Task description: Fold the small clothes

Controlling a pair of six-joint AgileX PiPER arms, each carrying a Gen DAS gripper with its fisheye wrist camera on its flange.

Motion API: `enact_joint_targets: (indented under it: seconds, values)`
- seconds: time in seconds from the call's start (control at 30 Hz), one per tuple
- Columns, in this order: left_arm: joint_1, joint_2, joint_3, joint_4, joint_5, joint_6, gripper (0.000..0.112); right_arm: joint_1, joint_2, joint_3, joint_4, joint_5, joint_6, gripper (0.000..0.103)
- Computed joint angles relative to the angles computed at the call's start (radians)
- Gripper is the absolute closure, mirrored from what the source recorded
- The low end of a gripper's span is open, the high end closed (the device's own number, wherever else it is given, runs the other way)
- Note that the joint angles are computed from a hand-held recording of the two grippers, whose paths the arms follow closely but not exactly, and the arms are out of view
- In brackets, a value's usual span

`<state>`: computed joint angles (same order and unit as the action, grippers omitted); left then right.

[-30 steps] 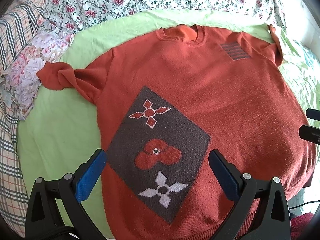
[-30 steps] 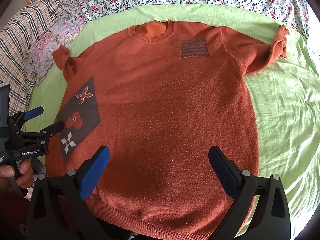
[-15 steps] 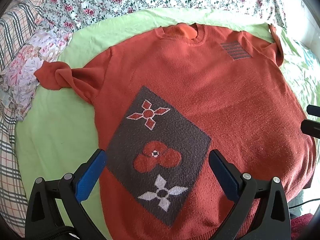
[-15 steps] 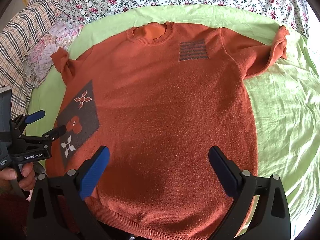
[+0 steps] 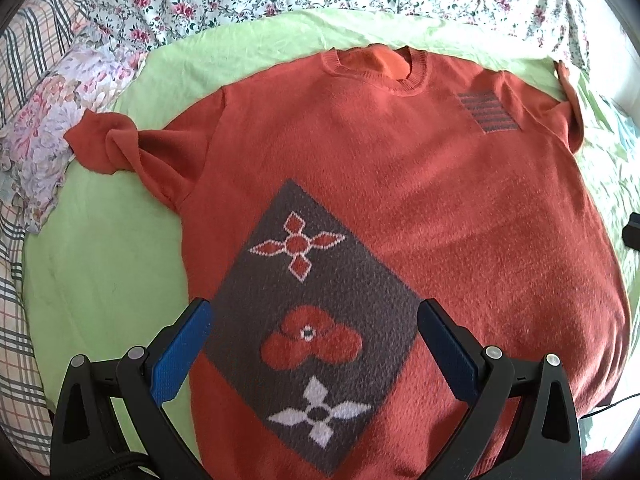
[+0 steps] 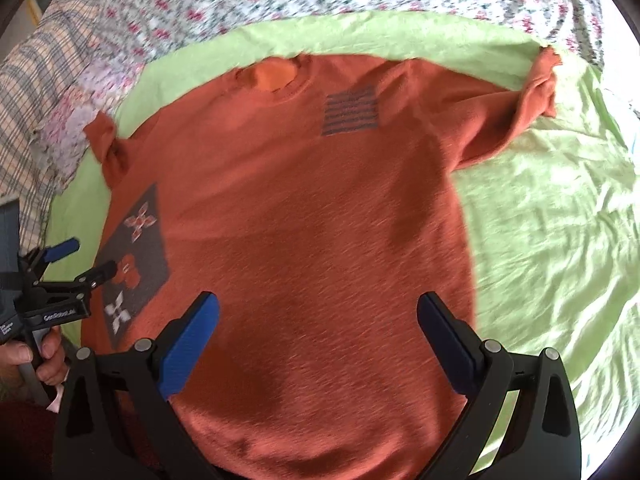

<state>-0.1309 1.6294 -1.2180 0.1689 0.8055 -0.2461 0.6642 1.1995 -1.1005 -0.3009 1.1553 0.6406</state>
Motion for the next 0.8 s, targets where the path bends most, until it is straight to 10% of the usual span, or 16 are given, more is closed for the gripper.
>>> enact_joint_targets:
  seconds: [0.4,0.8]
  values:
    - [-0.016,0.169,-0.232,0.062,0.097,-0.070,0.010,-0.563,0.060,-0.134,0.239,-0.074,-0.407,0.011]
    - [-0.072,0.393,-0.539,0.052,0.255,-0.115,0.010,-1.015,0.558,-0.752,0.478,-0.051,-0.586,0.042]
